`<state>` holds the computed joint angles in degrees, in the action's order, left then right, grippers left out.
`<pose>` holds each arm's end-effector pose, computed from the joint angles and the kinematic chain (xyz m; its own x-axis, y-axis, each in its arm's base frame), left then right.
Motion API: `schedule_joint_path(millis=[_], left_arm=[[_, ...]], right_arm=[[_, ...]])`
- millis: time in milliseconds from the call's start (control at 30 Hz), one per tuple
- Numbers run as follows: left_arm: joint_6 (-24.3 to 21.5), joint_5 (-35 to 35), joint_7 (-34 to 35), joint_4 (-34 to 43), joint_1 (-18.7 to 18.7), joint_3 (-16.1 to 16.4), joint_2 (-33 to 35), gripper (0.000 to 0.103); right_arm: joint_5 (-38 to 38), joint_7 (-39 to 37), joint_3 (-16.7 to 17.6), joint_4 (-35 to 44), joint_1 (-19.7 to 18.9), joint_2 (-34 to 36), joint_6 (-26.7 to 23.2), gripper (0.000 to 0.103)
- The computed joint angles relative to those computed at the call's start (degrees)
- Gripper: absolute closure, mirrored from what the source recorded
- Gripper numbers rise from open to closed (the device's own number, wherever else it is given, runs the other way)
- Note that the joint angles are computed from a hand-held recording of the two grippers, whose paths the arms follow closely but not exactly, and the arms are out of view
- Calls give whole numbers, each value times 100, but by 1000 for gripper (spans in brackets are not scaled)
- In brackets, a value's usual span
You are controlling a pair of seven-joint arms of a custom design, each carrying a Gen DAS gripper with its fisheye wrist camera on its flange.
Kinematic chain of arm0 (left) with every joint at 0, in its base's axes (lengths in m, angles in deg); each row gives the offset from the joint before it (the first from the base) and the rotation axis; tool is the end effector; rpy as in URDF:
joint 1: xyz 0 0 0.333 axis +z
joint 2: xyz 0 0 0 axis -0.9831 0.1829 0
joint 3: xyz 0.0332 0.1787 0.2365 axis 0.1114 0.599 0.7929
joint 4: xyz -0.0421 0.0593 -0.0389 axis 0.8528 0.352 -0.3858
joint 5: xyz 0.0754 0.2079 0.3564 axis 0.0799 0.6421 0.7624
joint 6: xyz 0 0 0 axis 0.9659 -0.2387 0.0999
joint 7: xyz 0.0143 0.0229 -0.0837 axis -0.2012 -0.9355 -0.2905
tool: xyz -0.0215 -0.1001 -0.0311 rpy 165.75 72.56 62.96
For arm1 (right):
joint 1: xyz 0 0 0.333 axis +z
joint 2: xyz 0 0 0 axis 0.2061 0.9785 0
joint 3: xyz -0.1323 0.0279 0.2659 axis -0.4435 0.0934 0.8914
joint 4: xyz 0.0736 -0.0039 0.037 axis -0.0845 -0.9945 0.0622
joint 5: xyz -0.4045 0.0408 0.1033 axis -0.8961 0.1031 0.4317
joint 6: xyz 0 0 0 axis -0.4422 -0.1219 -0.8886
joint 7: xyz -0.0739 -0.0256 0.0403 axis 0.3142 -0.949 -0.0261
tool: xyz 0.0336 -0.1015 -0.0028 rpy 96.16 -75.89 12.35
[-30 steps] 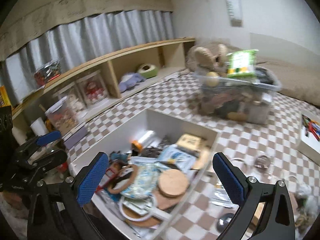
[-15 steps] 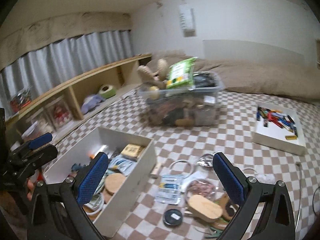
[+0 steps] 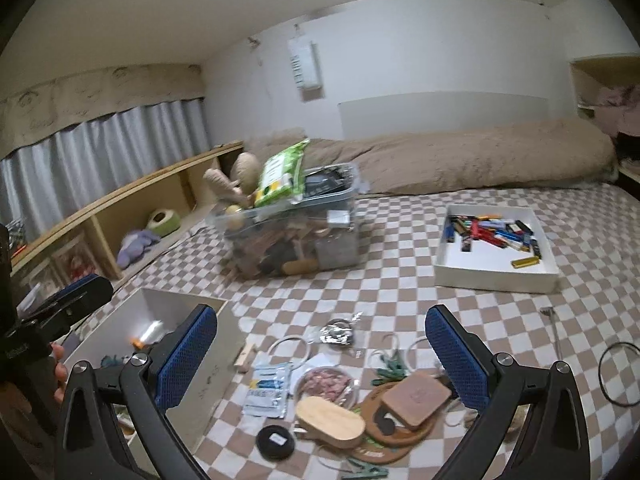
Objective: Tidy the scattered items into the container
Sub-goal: 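Withdraw both open tools from shoe box back over the scattered items, then close right tool on green clothespin while left tool approaches black round jar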
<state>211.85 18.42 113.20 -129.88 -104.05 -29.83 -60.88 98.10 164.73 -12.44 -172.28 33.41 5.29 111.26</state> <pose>0.4983 -0.0828 0.6046 -0.2456 -0.9567 0.1560 -0.3928 -0.0489 -0.9183 0.4959 0.1250 0.5877 0.2122 -0.9521 -0.2203 -0.4613 0.1011 -0.8815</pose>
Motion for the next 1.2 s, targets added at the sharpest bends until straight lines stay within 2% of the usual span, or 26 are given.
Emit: schedule_joint_path(millis=[133,267,367,633,800,1000,1133,1200], left_arm=[[22,-120,153,151,-274,139,198,0],[19,-266,211,265,-277,56,378,0],[-1,-455,347,324,-364,82,454,0],[-197,-608,514,350,-73,-278,624,0],[-653,-399,351,397,446,-756,758,0],[-1042,-39,53,394,914,-1213,938,0],[-1323,673,-417,414,1285,-1550,1063,0],[-1384,890,-545,384,1349,-1617,1092,0]], right_arm=[[-137,245,200,-50,-341,16,59,0],[-466,582,524,-121,-814,26,99,0],[-612,714,520,-143,-890,47,104,0],[-879,1161,625,-128,-1228,174,-26,0],[-1376,1618,974,-141,-1688,271,-329,0],[-1520,1588,787,-65,-1397,452,-985,0],[-1365,1357,640,-27,-1151,554,-1430,0],[-1433,1414,686,-39,-1182,584,-1613,0]])
